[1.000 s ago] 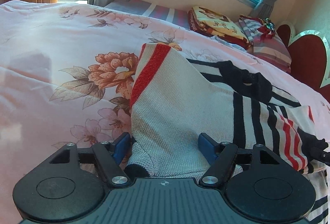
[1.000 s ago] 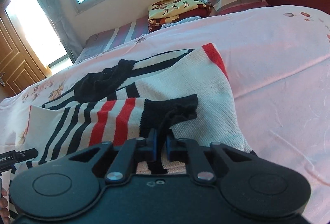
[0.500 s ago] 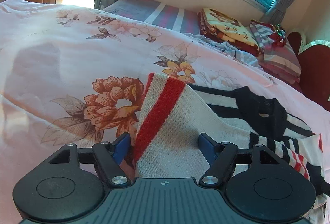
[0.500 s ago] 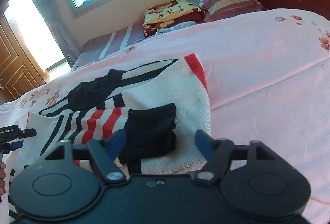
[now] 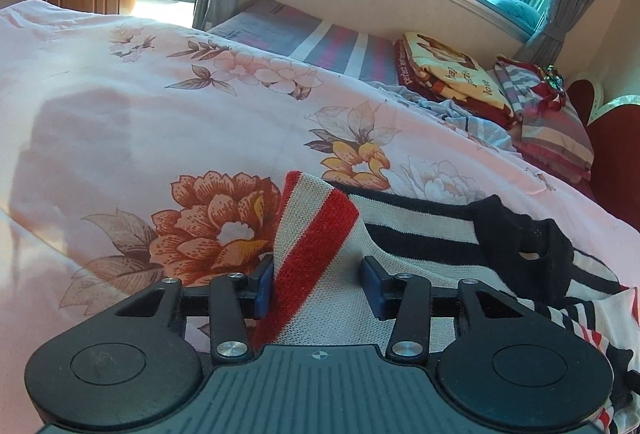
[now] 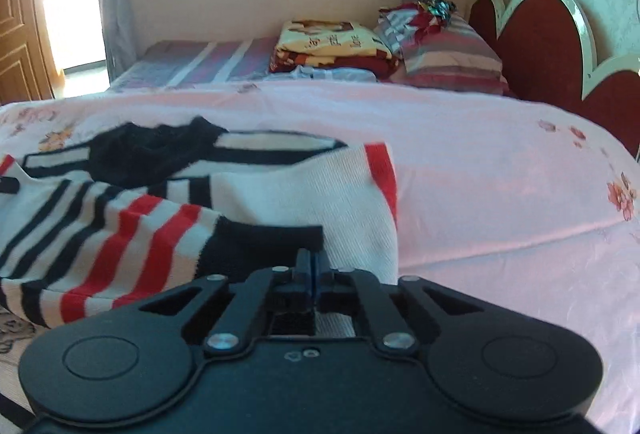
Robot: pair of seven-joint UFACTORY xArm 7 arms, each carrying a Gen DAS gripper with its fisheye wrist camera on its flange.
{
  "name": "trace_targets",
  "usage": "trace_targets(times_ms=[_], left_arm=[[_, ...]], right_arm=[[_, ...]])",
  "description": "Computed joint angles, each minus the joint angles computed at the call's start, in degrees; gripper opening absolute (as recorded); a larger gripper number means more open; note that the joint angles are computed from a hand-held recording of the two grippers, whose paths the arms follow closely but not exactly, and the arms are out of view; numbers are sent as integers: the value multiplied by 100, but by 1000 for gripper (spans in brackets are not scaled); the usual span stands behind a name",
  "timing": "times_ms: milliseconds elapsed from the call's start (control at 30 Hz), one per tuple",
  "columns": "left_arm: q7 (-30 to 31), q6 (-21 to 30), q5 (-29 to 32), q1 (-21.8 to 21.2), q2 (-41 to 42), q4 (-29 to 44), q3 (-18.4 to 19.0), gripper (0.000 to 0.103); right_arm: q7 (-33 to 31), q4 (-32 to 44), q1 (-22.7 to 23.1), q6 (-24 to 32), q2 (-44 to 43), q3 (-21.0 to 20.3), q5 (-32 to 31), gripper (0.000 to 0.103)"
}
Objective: Fold small clothes
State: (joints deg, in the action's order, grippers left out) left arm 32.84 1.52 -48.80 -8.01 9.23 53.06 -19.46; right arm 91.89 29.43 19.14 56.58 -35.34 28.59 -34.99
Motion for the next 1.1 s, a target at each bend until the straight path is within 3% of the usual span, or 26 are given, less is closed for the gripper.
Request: trace_targets(times_ms=[100,133,167,200,267,367,467,533,633,733,800,833,867,900,933,1000,1100], left_arm=[[206,107,-137,75,-66,-7,-37,47],[223,153,-162,57,-106,-23,7,48],[158,181,-120,9,-148,-52,83,55],[129,206,-160,-102,-208,-91,218,69],[740,178,-845,111,-341,-159,-11,78],[1204,369,-1220,-70,-603,-329,232,78],[1617,603,-1659,-212,-909,-576,447,78],[1710,634,-1643,-356,-1063,-784,578,78],[1596,662,-1468,-569,-1137,-995,760,78],[1968,482,-1874,-847,-1092,-995,933,78],[2102,388,-2084,-962,-1025,-923,1012,78],[2220,284,-2246,-1006,-965,-864,1019,78],[2327,194,-2388,-1030,-899,-800,1015,71],[2343,75,-2442,-1043,-812,-723,1000,59],[2339,47,-2470,-1024,-737,-633,990,56],[1842,104,-2137,-952,-551,-424,999,56],[746,257,-1067,-878,-270,-148,1027,56]], right_arm=[[216,-227,68,53,-233,-26,158,0],[327,-280,83,-25,-370,-36,191,5],[410,-280,70,-36,-464,13,188,12],[433,-259,61,-69,-544,62,146,15],[377,-270,82,-360,-662,-10,156,28],[420,-342,49,-653,-783,-3,365,39],[643,-513,86,-827,-970,28,750,41],[701,-611,114,-1051,-1005,16,941,42],[764,-617,-66,-1422,-834,108,985,44],[816,-607,-228,-1704,-697,146,941,47],[795,-534,-287,-1628,-577,226,935,43],[847,-500,-325,-1548,-558,308,898,36],[858,-476,-340,-1513,-537,335,860,22],[820,-436,-350,-1464,-494,342,813,15],[778,-373,-381,-1363,-446,387,726,7],[689,-285,-410,-1231,-408,445,517,6],[411,50,-461,-698,-193,623,147,6]])
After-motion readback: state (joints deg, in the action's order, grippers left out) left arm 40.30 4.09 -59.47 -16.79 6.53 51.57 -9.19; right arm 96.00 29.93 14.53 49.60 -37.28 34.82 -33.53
